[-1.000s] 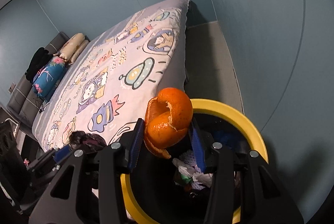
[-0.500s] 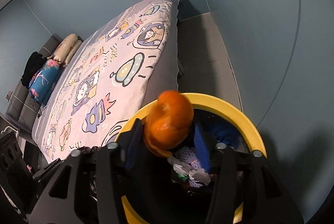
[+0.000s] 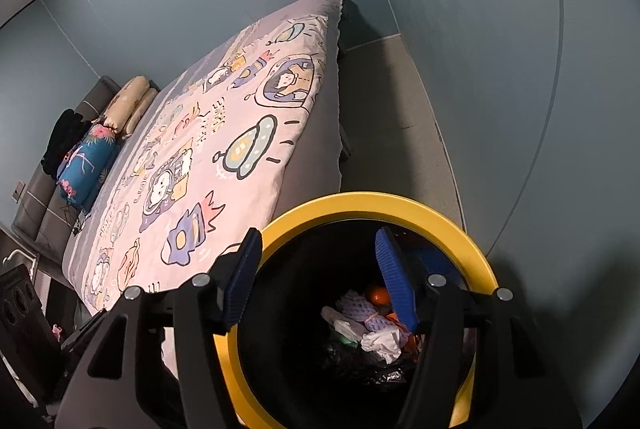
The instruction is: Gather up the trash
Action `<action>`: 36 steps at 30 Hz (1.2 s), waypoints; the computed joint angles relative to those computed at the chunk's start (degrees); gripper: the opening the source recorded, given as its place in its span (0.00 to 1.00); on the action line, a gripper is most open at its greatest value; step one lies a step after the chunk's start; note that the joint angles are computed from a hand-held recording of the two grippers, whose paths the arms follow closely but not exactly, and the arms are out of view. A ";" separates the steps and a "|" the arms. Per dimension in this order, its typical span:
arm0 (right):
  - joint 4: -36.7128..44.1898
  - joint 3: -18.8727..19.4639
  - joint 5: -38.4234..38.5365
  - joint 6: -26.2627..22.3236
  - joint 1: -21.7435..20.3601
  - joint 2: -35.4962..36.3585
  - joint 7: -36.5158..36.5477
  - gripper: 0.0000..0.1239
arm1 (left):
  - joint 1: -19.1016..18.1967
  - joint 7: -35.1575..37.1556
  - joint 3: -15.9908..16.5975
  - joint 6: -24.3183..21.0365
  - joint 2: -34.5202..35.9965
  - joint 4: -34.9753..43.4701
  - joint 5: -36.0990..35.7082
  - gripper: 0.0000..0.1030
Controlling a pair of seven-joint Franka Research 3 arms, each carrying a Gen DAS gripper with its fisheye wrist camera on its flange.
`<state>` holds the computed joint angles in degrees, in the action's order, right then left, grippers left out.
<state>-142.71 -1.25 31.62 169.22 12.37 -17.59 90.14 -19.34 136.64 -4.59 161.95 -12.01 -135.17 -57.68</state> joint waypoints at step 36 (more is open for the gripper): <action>15.61 13.69 -59.30 1.90 4.45 12.98 45.00 0.69 | 7.10 -19.24 16.92 27.97 -20.10 -24.68 23.20 0.86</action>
